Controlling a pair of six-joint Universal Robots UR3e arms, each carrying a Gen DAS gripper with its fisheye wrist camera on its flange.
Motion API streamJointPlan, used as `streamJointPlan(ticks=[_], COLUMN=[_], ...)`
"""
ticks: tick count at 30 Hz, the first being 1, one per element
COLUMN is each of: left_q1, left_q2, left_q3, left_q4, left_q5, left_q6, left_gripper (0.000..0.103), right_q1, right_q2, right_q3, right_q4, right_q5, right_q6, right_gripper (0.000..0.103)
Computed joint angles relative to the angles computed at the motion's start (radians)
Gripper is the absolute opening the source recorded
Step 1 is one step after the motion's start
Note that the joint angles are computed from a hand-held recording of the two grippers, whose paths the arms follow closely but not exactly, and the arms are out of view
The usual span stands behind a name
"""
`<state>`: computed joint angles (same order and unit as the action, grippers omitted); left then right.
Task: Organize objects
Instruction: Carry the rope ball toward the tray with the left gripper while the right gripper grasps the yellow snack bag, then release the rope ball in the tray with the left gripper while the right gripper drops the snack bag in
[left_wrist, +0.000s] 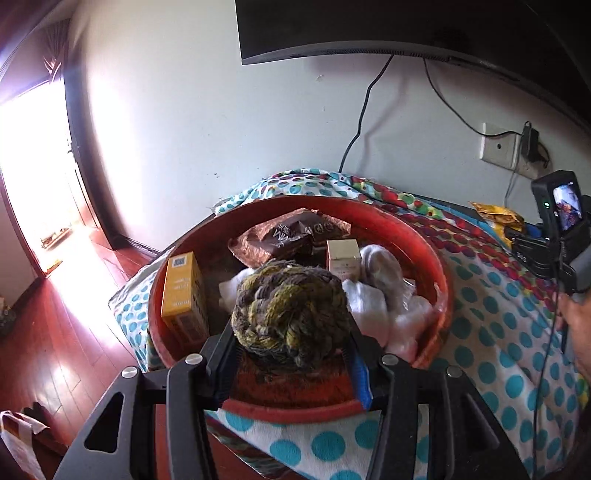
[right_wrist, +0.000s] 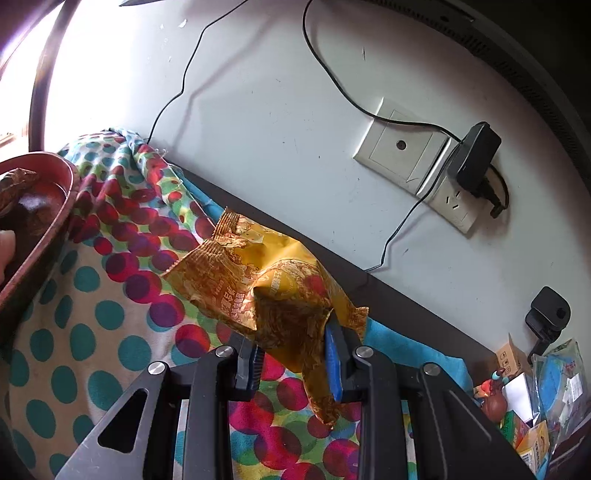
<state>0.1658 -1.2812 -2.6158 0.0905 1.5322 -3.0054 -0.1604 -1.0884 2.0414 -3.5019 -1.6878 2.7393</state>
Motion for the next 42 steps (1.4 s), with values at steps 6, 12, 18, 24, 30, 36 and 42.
streamJointPlan(ticks=[6, 12, 18, 24, 30, 36, 42], left_q1=[-0.057, -0.043, -0.026, -0.021, -0.017, -0.028, -0.060], left_q2=[-0.158, -0.256, -0.325, -0.382, -0.425, -0.459, -0.447], left_q3=[0.103, 0.178, 0.215, 0.252, 0.295, 0.379, 0.343], left_q4=[0.044, 0.037, 0.060, 0.069, 0.056, -0.038, -0.024], left_q5=[0.100, 0.129, 0.139, 0.144, 0.139, 0.135, 0.099], left_q6=[-0.022, -0.035, -0.025, -0.017, -0.018, -0.030, 0.027], left_gripper=[0.051, 0.051, 0.051, 0.051, 0.051, 0.051, 0.051], right_q1=[-0.015, -0.020, -0.015, -0.005, 0.009, 0.030, 0.043], right_q2=[-0.006, -0.011, -0.008, 0.000, 0.013, 0.031, 0.041], right_q3=[0.000, 0.003, -0.006, -0.011, -0.022, -0.041, -0.043], right_q4=[0.025, 0.035, 0.048, 0.044, 0.043, 0.038, 0.023], right_q5=[0.031, 0.045, 0.040, 0.028, 0.007, -0.025, -0.038], right_q6=[0.000, -0.008, -0.018, -0.027, -0.038, -0.065, -0.088], right_gripper=[0.026, 0.026, 0.026, 0.026, 0.027, 0.027, 0.027])
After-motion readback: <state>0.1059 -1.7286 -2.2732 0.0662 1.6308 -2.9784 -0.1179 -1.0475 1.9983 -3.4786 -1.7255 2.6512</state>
